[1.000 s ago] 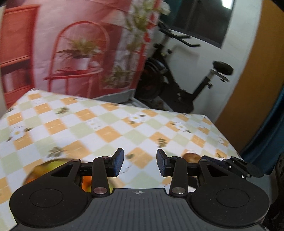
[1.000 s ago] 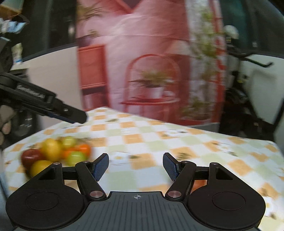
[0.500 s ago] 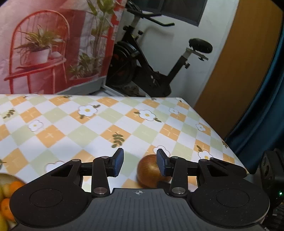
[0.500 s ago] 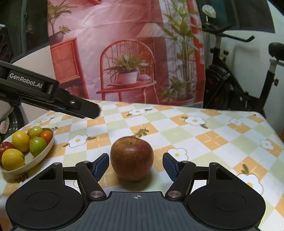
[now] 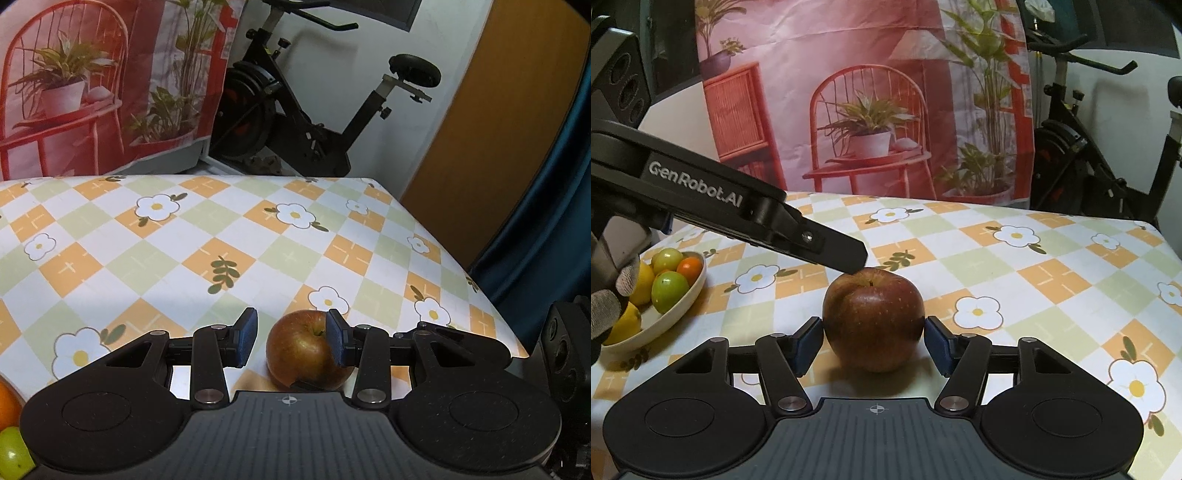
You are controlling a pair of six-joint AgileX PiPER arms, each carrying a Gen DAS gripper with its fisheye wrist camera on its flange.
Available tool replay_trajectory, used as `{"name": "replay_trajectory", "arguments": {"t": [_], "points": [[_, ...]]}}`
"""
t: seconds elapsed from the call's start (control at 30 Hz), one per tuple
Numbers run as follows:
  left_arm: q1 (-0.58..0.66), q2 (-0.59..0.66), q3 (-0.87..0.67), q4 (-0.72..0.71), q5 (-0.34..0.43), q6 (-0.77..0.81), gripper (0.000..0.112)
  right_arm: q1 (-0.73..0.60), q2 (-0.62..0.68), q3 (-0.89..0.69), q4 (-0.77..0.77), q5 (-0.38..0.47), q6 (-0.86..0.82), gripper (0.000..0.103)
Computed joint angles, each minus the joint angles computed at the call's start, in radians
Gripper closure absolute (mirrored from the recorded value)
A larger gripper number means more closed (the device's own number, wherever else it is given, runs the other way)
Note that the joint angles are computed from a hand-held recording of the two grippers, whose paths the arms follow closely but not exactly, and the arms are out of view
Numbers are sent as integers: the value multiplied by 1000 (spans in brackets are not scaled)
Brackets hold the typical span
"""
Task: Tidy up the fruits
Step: 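Close both grippers around the remaining red apple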
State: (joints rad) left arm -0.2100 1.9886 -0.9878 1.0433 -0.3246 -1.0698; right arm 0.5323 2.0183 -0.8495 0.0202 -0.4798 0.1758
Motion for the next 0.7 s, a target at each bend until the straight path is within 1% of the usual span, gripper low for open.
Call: {"name": "replay_trajectory", "arguments": {"t": [0.17,0.53,0.6,0.7], "points": [[-6,16,-18,27,10,-30,70,-5,2,-9,-10,12,8,47],[1,23,-25,60,2,-67,69,-4,7,-13,-12,12,12,47],[-5,26,-30,36,19,-57,68,-4,6,-12,-13,12,13,47],[-4,38,-43,43,22,-78,68,-3,10,-16,-10,14,15,47]]}}
